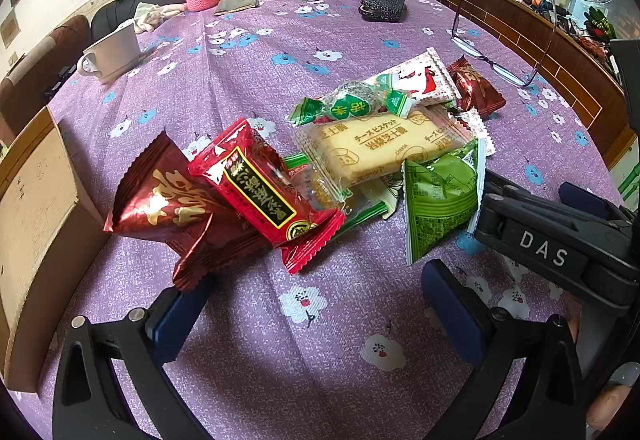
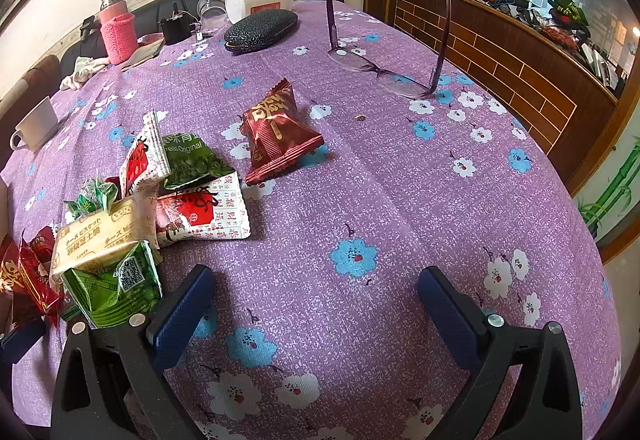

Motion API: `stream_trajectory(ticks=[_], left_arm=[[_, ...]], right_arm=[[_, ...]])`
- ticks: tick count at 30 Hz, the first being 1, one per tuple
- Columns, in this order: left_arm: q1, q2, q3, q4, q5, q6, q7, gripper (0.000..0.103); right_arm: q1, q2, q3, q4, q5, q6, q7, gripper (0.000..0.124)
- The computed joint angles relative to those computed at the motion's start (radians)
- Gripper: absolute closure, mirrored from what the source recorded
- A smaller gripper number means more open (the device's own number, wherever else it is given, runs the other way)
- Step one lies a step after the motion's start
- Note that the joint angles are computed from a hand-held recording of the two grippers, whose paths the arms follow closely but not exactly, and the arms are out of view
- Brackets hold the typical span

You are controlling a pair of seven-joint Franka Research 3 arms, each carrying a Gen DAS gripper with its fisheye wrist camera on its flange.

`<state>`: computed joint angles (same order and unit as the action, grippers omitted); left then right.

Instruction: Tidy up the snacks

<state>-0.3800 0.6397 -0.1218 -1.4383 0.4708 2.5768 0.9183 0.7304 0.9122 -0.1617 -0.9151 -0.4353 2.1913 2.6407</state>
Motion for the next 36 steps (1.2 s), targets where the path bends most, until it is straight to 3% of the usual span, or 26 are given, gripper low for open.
stream_trajectory(ticks=[16, 19, 21, 29, 33, 36], left_arm=[[-0.001, 0.001, 0.001, 0.001, -0.001, 0.000, 0.001, 0.000], [-0.001, 0.001, 0.001, 0.001, -0.001, 0.000, 0.001, 0.000], [-0.001, 0.000, 0.001, 0.000, 0.000, 0.000, 0.000, 0.000], [0.001, 0.000, 0.000, 0.000, -0.001, 0.000, 0.004, 0.000], [0.071, -0.047, -0.070, -0.065, -0.083, -0.002, 0.139, 0.000], [0.132, -0.112, -0.112, -0.177, -0.164, 0.089, 0.214, 0.000]], right_arm=[[-0.006, 0.014, 0.005, 0.021, 0.010, 0.003, -0.016, 0.022], [-0.008, -0.035, 0.005, -0.069, 0.007, 0.072, -0.004, 0.022], [-0.017, -0.105, 0.019, -0.191, -0.020, 0.171, 0.053, 0.022], [-0.011, -0.164, -0.004, -0.325, -0.016, 0.415, 0.078, 0.022], [0.029, -0.203, -0.068, -0.415, -0.055, 0.574, 0.156, 0.022], [0.035, -0.216, -0.085, -0.451, -0.046, 0.650, 0.174, 0.022]])
